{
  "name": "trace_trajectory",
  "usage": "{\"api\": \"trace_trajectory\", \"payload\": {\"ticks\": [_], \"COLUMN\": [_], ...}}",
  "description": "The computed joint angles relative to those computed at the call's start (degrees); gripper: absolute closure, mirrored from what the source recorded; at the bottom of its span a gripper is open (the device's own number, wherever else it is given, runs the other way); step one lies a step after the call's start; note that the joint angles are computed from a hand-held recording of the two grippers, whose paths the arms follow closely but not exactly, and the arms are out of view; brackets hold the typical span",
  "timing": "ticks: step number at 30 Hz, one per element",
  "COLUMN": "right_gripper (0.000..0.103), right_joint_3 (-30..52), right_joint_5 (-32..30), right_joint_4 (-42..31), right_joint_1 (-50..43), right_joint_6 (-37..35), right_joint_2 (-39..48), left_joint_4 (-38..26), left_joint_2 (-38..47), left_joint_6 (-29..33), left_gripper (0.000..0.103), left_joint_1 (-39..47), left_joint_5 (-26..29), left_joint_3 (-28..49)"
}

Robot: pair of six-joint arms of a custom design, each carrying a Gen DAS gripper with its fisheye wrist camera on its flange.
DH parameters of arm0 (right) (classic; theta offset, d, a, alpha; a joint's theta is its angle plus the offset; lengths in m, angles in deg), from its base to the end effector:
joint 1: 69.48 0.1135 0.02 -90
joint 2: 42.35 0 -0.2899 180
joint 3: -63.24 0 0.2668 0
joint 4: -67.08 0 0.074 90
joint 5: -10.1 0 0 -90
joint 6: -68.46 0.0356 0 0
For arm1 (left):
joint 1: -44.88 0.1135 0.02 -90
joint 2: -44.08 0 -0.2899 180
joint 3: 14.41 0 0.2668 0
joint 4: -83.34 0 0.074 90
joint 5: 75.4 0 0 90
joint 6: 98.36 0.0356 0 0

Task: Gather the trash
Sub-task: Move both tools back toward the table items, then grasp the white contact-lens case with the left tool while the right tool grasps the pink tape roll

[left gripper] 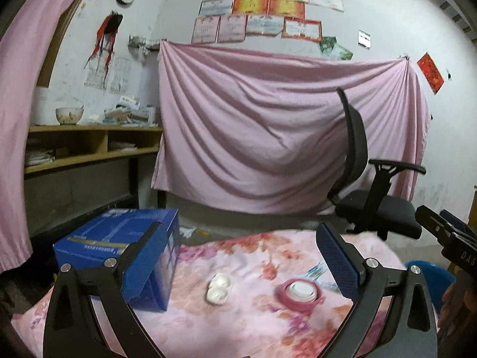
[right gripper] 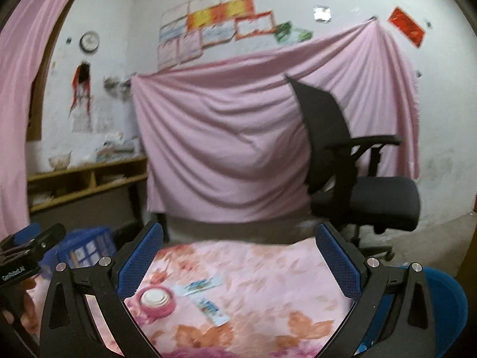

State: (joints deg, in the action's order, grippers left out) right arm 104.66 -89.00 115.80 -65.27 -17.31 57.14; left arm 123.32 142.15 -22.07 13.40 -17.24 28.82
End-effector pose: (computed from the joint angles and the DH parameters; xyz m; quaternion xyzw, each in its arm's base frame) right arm 0.3153 0.0289 0.1553 -0.0512 0.7600 0.1078 0.6389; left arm 0.2785 -0.1485 0.1557 -0.0475 0.7789 -0.0246 0.6249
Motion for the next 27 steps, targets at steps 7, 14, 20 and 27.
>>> {"api": "trace_trajectory", "payload": {"ticks": [7,14,20,27], "right_gripper": [0.000,0.000,0.006,0.016], "right_joint_3": [6.28,11.42,17.05,24.07], "right_joint_5": [-2.76,-4.34,-6.59,-6.11], "right_joint_4": [-13.04,-25.88,-36.85,-47.92], "right_joint_1": [2.00,4.54,6.39,8.44], "right_joint_6": [-2.71,-7.85,-11.09,-12.67], "right_joint_2": [2.82,4.98,8.46,12.48], "left_joint_4": [-0.94,-7.42,-16.92,-31.83], "left_joint_2": [2.47,3.79,5.68,11.92], "left_joint_6": [2.86,3.14,2.94,2.26], "left_gripper": [0.005,0.006,0.034,0.053], "left_joint_1": [2.05,5.38,7.71,9.19], "left_joint_5": [3.52,10.99,18.28,20.45], "left_joint_3": [-0.37,1.48,6.67,18.27]}}
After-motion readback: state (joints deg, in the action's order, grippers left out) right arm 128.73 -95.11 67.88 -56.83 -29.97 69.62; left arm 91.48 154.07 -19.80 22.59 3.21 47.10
